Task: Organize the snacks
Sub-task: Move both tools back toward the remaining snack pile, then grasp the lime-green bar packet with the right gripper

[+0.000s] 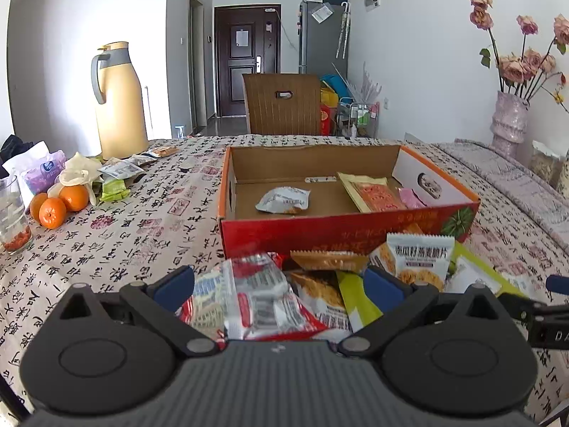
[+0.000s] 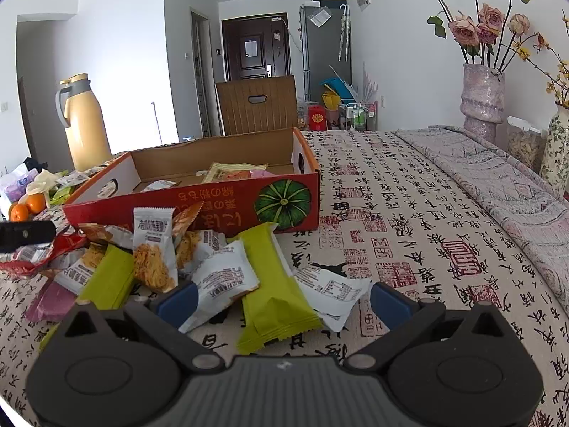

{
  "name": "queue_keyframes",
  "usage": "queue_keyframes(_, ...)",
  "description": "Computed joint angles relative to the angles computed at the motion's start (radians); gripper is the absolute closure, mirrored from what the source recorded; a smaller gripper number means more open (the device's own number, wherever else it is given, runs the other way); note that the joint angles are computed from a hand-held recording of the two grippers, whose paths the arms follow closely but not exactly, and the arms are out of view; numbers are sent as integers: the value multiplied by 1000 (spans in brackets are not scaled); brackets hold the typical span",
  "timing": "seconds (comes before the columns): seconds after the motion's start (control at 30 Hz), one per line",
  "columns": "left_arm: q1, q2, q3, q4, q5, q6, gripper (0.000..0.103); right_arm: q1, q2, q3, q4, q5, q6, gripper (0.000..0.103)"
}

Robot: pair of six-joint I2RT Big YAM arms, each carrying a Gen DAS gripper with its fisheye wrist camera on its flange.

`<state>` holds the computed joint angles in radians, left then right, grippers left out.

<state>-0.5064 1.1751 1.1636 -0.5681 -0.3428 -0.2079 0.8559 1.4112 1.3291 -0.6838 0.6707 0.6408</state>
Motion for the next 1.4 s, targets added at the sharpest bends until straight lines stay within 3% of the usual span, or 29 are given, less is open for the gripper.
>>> queue_keyframes(0.6, 13, -12, -21, -3, 20, -15, 0, -13, 22, 9, -16, -15, -5, 0)
queue_keyframes(0.9, 14, -15, -22, -7, 23, -21, 0, -14, 93, 75, -63, 40, -236, 24)
queue_keyframes(1.0, 13, -16, -21, -9, 22, -22, 0, -29, 99, 77, -21, 14, -335, 35)
queue_keyframes(1.1, 12, -18, -20, -9, 17, -20, 0, -46, 121, 103, -32, -8, -394, 43)
queue_keyframes(1.27, 9, -14, -11, -17, 6, -21, 0, -70, 135, 113, -16, -91, -448, 50)
queue_keyframes(1.4, 4, -16, -9, -17, -3, -17, 0, -91, 139, 121, -7, -142, -419, 55)
